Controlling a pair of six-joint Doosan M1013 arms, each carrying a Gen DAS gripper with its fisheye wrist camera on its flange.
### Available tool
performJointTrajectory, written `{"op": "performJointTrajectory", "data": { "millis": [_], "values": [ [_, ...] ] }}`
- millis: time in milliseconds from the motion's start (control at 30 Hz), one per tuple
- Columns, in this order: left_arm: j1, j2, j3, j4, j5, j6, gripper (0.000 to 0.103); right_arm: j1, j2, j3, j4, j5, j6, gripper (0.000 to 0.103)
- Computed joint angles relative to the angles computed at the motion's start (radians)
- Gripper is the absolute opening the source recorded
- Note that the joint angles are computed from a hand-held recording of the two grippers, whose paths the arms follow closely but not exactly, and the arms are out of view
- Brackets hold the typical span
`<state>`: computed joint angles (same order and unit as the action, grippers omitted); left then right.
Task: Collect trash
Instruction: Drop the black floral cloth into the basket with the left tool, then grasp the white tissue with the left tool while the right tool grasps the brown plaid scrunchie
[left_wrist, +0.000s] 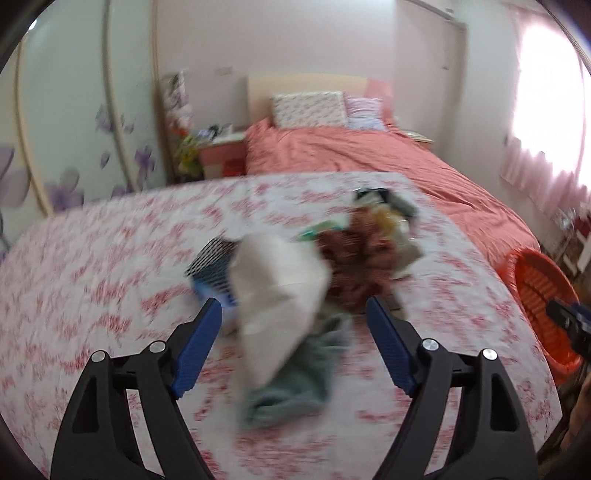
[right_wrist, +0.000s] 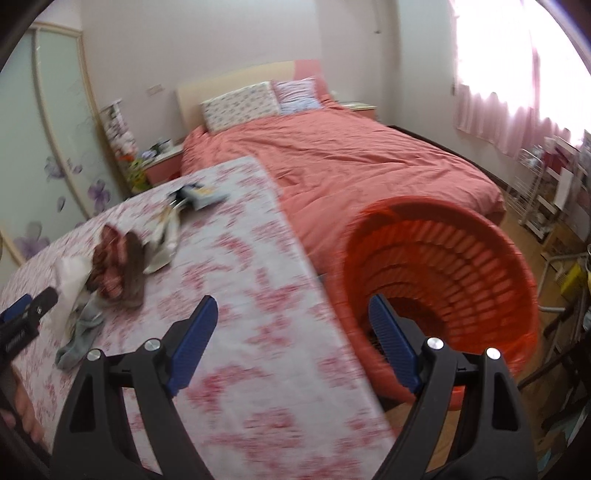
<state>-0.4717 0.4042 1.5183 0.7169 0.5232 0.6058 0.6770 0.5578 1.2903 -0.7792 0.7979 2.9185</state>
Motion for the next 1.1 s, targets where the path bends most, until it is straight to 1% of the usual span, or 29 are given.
{"op": "performJointTrajectory", "data": {
  "millis": [67, 167, 200, 267, 333, 400, 433, 467, 533, 733, 800, 900, 1000, 1100],
  "values": [
    [0.024, 0.009, -0.010, -0.100, -0.022, 0.065, 0.079, 0.011, 0.025, -0.036, 0.016, 0.009, -0.041, 0.082],
    [0.046, 0.031, -0.035, -0.240, -0.037, 0.184, 0.079, 0.022, 0.048, -0.069, 0.027, 0.019, -0.079, 0.082],
    [0.049, 0.039, -0.044, -0.262, -0.035, 0.204, 0.079, 0.025, 0.058, -0.083, 0.031, 0.024, -0.092, 0.082],
    [0.049, 0.055, -0.059, -0.268, -0.010, 0.213, 0.079, 0.029, 0.070, -0.102, 0.039, 0.031, -0.107, 0.082],
    [0.054, 0.059, -0.059, -0.294, -0.014, 0.238, 0.074, 0.031, 0.083, -0.121, 0.048, 0.036, -0.123, 0.082],
    [0.058, 0.061, -0.058, -0.305, -0.021, 0.257, 0.063, 0.033, 0.098, -0.145, 0.062, 0.043, -0.146, 0.082],
    [0.060, 0.063, -0.059, -0.310, -0.025, 0.267, 0.059, 0.033, 0.102, -0.151, 0.067, 0.044, -0.154, 0.082],
    [0.062, 0.063, -0.059, -0.319, -0.025, 0.277, 0.053, 0.034, 0.108, -0.160, 0.074, 0.046, -0.165, 0.082],
    [0.069, 0.059, -0.051, -0.354, -0.042, 0.307, 0.049, 0.036, 0.119, -0.178, 0.087, 0.048, -0.188, 0.082],
    [0.073, 0.016, 0.002, -0.284, -0.101, 0.256, 0.047, 0.045, 0.143, -0.218, 0.109, 0.041, -0.233, 0.082],
    [0.077, 0.004, 0.012, -0.245, -0.111, 0.222, 0.047, 0.047, 0.156, -0.243, 0.124, 0.037, -0.256, 0.082],
    [0.084, -0.022, 0.039, -0.158, -0.128, 0.137, 0.047, 0.049, 0.176, -0.285, 0.142, 0.028, -0.291, 0.082],
    [0.094, -0.039, 0.054, -0.088, -0.134, 0.069, 0.047, 0.049, 0.208, -0.346, 0.172, 0.024, -0.335, 0.077],
    [0.101, -0.053, 0.070, -0.010, -0.135, -0.001, 0.048, 0.042, 0.239, -0.406, 0.220, 0.025, -0.365, 0.070]
  ]
}}
